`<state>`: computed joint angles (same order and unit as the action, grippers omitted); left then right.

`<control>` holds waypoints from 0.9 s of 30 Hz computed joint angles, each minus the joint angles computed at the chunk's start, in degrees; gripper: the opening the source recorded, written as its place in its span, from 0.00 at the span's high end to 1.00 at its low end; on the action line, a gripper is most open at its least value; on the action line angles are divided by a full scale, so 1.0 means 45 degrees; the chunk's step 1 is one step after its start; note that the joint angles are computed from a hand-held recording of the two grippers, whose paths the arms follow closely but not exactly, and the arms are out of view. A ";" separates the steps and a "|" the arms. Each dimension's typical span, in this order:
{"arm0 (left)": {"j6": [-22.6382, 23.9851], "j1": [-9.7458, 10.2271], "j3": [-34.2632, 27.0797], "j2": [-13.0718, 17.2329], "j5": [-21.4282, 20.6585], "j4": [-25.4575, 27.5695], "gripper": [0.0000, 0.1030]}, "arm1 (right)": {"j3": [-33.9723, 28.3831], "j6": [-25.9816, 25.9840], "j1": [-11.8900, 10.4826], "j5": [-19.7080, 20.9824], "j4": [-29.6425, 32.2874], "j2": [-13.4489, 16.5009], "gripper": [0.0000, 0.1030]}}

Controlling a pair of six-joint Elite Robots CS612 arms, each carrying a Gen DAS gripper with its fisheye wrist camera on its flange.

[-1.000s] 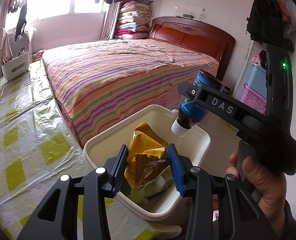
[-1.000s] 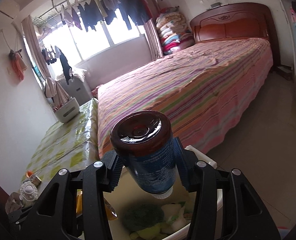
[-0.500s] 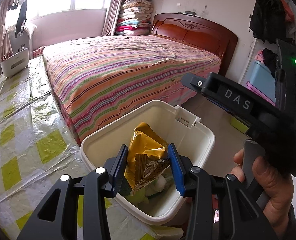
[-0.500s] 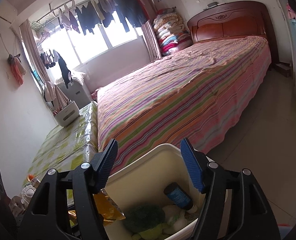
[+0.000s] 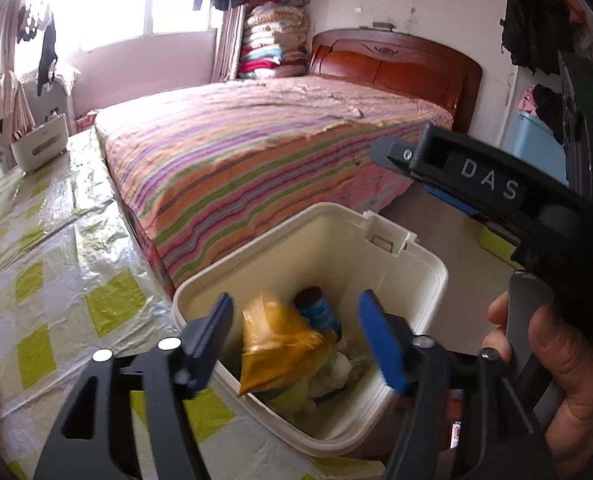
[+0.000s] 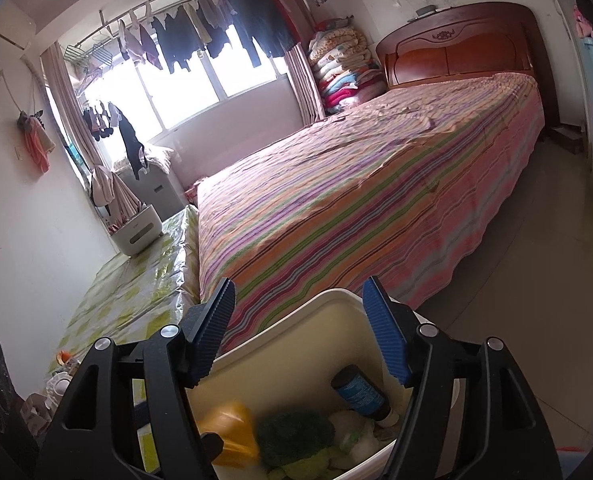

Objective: Collect trash
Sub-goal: 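Open the left tool to drop the gold bag into the bin, then move both tools back over the table toward the mask and toothpaste box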

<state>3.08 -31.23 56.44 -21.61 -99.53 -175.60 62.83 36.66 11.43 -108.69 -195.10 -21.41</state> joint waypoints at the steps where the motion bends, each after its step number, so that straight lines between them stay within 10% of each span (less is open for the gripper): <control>1: -0.0019 -0.0007 0.0041 -0.0006 0.0065 -0.0177 0.32 | -0.0001 -0.0004 0.0005 0.0008 -0.0004 -0.0004 0.36; 27: -0.1608 0.0322 0.0535 -0.0099 0.2975 -0.2275 0.20 | -0.1235 -0.0629 0.0327 0.1129 -0.0007 0.0454 0.32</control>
